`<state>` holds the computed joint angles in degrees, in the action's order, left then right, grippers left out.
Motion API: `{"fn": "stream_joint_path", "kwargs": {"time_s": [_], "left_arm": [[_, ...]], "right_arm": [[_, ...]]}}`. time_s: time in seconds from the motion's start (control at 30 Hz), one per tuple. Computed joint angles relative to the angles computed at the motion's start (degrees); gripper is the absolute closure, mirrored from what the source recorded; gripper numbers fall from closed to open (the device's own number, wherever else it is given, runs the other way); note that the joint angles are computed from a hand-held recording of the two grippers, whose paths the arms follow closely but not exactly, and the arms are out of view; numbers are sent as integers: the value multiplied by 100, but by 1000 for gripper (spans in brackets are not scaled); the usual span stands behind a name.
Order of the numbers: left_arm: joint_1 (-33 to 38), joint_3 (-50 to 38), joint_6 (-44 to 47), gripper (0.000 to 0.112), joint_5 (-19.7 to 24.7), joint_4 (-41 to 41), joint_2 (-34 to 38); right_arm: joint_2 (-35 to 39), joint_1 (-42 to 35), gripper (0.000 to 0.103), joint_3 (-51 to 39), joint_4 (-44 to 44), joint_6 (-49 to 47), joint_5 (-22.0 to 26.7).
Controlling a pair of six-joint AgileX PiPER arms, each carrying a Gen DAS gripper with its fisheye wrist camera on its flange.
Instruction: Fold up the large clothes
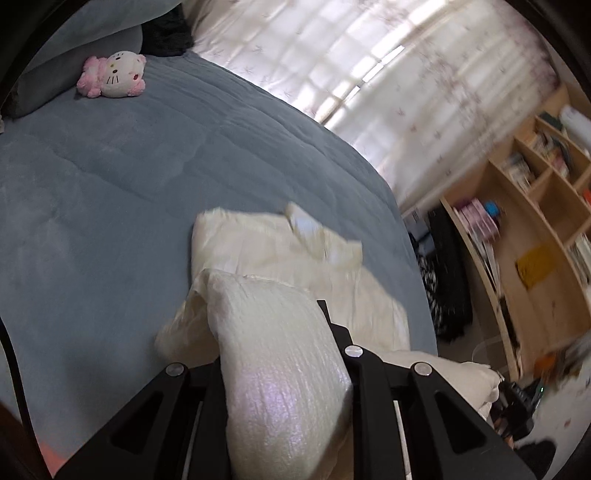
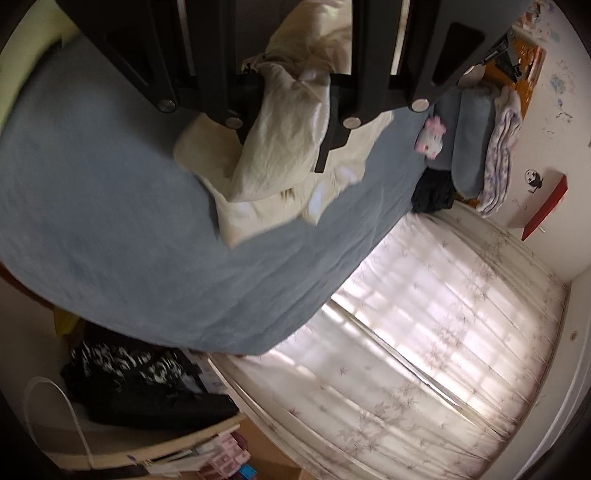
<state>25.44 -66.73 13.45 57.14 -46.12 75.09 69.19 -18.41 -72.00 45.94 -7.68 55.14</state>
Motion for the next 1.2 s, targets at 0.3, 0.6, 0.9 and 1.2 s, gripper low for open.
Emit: {"fn": "stream_joint_path", "kwargs": {"time_s": [0.3,0.6,0.9,1.2], "left_arm": [[-1062,-2898,-1866,78,-633,1360,3114],[-813,-4280,-1231,27,99,99,4368],[-592,-4278,-1046,24,2,-645,4375],[-693,-4269,-745,14,-411,499,4226]], "right_arm": [[3176,1500,74,-3241,-2154,2182,-561],[4475,1359,26,-4624,-1721,1593,123],[4149,843,11,-4178,-343,737,-311],[4429,977,11,-4420,-1403,520,-134]]}}
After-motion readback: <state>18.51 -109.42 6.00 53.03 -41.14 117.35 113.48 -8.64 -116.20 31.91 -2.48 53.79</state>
